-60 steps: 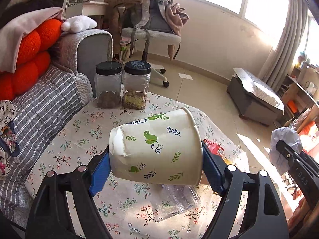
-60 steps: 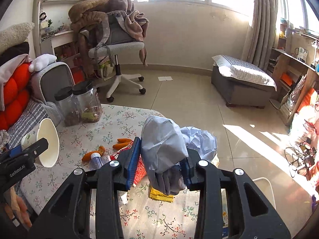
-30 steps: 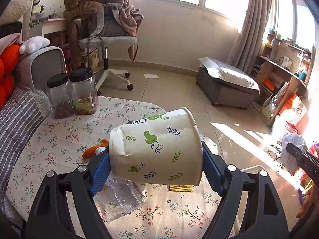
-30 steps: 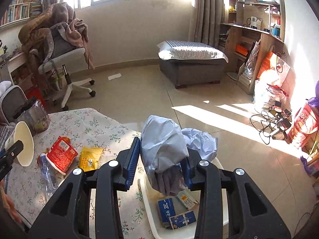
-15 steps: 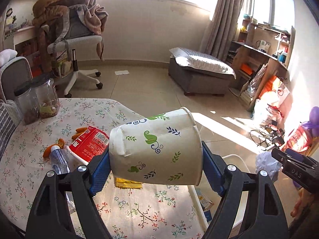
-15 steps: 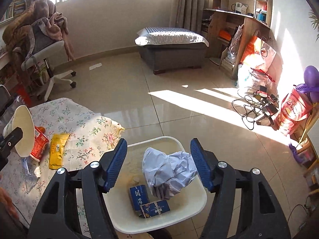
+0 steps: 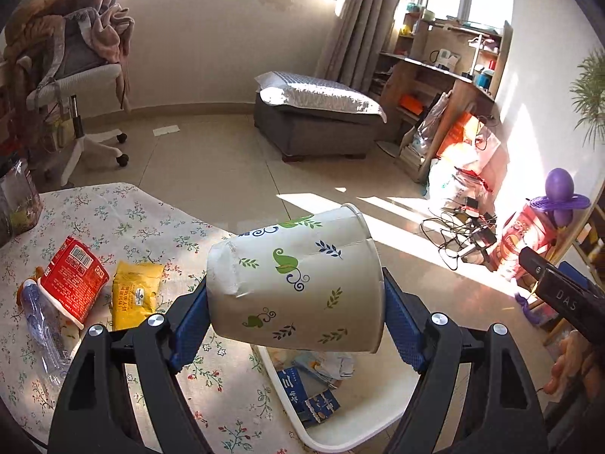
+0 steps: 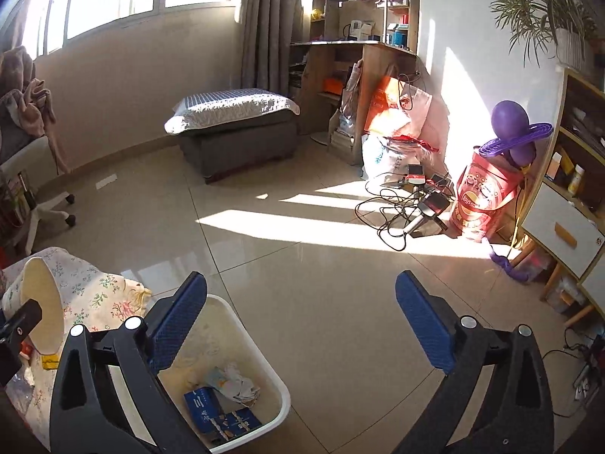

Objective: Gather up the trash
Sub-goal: 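Carry the paper cup over the white bin and open the left tool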

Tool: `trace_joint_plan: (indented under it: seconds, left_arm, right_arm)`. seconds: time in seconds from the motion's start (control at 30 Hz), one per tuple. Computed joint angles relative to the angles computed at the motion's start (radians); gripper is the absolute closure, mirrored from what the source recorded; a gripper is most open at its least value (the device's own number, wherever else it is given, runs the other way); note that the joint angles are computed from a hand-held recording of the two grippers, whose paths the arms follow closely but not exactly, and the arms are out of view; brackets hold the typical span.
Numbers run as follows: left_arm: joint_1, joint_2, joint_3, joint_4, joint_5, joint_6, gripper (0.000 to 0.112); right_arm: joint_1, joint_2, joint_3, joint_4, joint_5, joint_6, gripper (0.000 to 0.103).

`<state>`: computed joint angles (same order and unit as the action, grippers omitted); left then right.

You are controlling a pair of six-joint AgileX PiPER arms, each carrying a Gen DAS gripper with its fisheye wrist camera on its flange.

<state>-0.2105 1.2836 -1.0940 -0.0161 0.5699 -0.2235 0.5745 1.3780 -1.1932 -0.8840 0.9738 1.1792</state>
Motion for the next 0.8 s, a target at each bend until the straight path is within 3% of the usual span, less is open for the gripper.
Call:
trace_joint_plan:
  seconds: [0.2, 0.47, 0.67, 0.8]
  left_arm:
    - [-0.051, 0.048, -0.025, -0.045, 0.005, 0.028, 0.033]
    - [-0.017, 0.12, -0.067, -0.283, 0.058, 0.205, 0.033]
    - [0.004, 0.128, -0.072, -0.312, 0.082, 0.21, 0.024]
    - [-0.005, 0.106, -0.071, -0.223, 0.082, 0.138, 0.022]
  right_arm:
    - [-0.044, -0.012, 0.021, 0.009, -0.004, -0.004, 0.007]
    - [-0.047, -0.024, 0.043, 0.008, -0.013, -0.012, 0.007]
    - [-0.042, -0.018, 0.039, 0.018, -0.012, -0.034, 0.007]
    - [-0.002, 0.006, 0.008, 0.018, 0.004, -0.041, 0.007]
